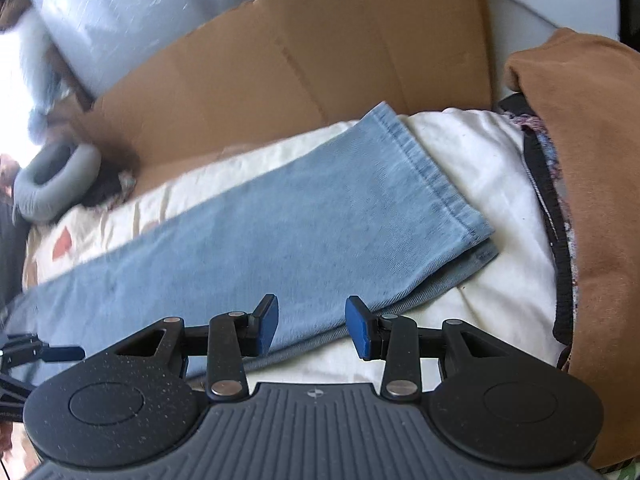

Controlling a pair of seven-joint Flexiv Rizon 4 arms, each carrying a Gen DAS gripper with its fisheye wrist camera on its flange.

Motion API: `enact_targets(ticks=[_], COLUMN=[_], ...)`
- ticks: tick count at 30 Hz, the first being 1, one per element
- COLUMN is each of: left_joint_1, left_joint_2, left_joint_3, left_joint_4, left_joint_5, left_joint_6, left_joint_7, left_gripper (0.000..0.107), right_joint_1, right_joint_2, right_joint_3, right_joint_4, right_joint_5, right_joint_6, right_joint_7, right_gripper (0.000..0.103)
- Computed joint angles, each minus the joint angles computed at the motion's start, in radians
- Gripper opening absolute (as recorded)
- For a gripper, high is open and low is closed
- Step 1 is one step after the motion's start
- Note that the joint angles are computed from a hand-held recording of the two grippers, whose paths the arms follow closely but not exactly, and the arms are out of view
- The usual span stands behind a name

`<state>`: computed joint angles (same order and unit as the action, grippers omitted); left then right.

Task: Fold clothes
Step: 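Move both open tools back along the pants toward the waistband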

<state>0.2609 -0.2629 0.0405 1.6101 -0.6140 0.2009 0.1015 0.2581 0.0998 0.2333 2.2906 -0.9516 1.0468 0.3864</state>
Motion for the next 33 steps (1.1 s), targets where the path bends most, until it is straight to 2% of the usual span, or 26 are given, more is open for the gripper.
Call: enact_targets(ticks=[4,8,15,24,28,33], left_joint_1=[0.009,0.015,0.024,0.048,0.049,0.050], left_joint_2=[0.000,-0.004,0.014,-0.006,-0.008,-0.011], left_joint_3=[0.007,0.013,0.018,0.012,0.007,0.003], left_joint_4=[0.048,0.073,0.134,0.107,0.107,0.104], left_joint_5=[-0.037,-0.042,-0.077,-0.145,-0.159,-0.178], left_joint_6=[0.039,0.063,0.160,0.181,0.197,0.210], left_joint_7=[0.020,0.001,0.075,0.022,0.019,0.015], left_gripper=[0.061,0.061,0.061,0.061,0.061,0.061], right_joint_1=[0.024,0.042,0.089,0.156,0.191,0.228], right_joint_2=[-0.026,-0.057,-0.145,-0.260,-0.312,-0.344], right_joint_3=[0.002,-0.002,-0.020,-0.048,-0.062,-0.101], right_joint_4=[-0.028,-0.052,-0.118,-0.216,-0.265,-0.310], right_joint_5=[0.066,0.089,0.116,0.183,0.228,0.198], right_joint_6=[-0.008,0.003,0.070,0.147,0.142,0.121], right_joint_7=[-0.111,-0.145,-0.236,-0.395,-0.479,-0.491], right_gripper=[0.044,0.044,0.044,0.044,0.044,0.044])
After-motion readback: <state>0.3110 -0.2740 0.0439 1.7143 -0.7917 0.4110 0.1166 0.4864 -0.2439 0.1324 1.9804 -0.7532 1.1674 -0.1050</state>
